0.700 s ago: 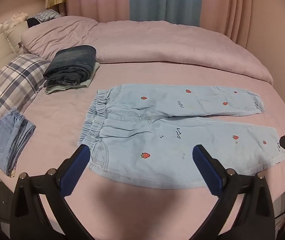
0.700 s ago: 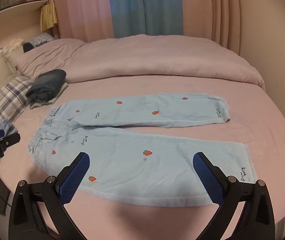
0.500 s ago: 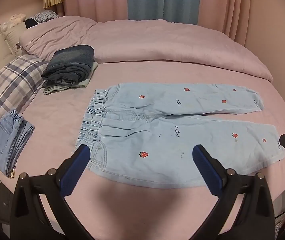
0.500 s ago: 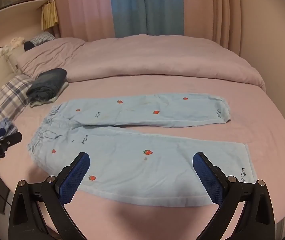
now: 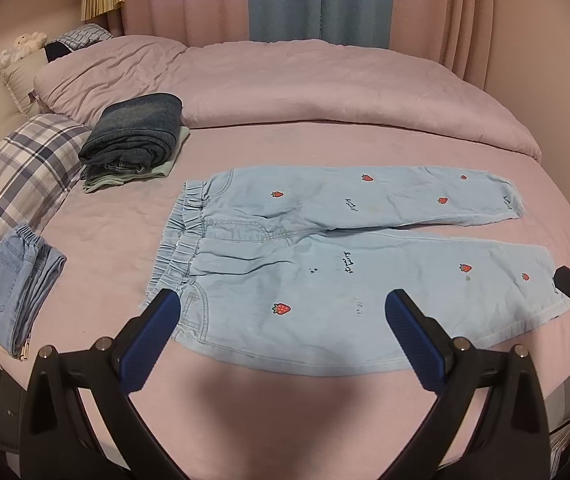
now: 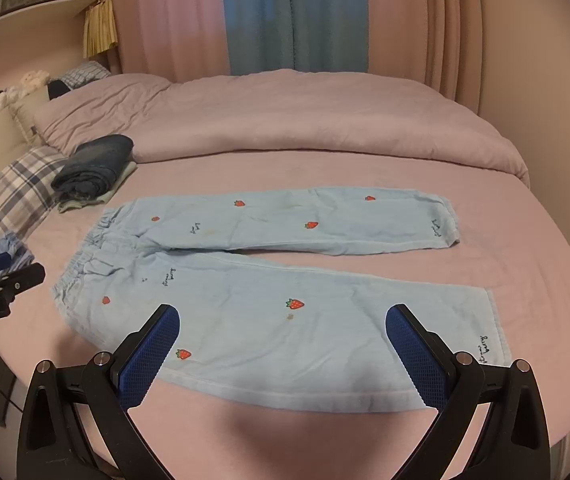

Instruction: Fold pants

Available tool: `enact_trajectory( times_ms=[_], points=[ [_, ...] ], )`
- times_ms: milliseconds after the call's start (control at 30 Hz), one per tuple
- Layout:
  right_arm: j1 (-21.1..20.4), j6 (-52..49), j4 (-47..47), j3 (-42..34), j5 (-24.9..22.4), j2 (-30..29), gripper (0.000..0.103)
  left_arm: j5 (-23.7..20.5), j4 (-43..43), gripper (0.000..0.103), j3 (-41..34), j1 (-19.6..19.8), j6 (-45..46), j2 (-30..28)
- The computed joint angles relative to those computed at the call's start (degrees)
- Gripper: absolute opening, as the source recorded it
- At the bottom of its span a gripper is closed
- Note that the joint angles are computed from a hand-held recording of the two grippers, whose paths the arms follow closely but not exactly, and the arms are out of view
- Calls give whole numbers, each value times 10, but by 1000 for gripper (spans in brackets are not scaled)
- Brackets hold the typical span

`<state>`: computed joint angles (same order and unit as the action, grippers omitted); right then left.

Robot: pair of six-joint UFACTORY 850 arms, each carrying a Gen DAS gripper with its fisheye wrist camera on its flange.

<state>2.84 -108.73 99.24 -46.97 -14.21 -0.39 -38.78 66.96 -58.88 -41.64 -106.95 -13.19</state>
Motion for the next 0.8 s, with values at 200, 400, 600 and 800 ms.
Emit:
enact_trajectory(
  times_ms=[200, 400, 600, 800],
  points=[
    [-5, -62, 65, 6, -22, 1, 103, -1, 1, 102, 0, -2, 2, 0],
    [-5, -22, 29, 3, -22, 1, 103, -1, 2, 103, 1, -2, 4, 2],
    [-10, -18, 33, 5, -38, 2, 103, 0, 1, 103, 1, -2, 6, 2],
    [-10, -4, 15, 3, -36, 3, 103, 0, 2, 102, 1, -3, 5, 2]
  ],
)
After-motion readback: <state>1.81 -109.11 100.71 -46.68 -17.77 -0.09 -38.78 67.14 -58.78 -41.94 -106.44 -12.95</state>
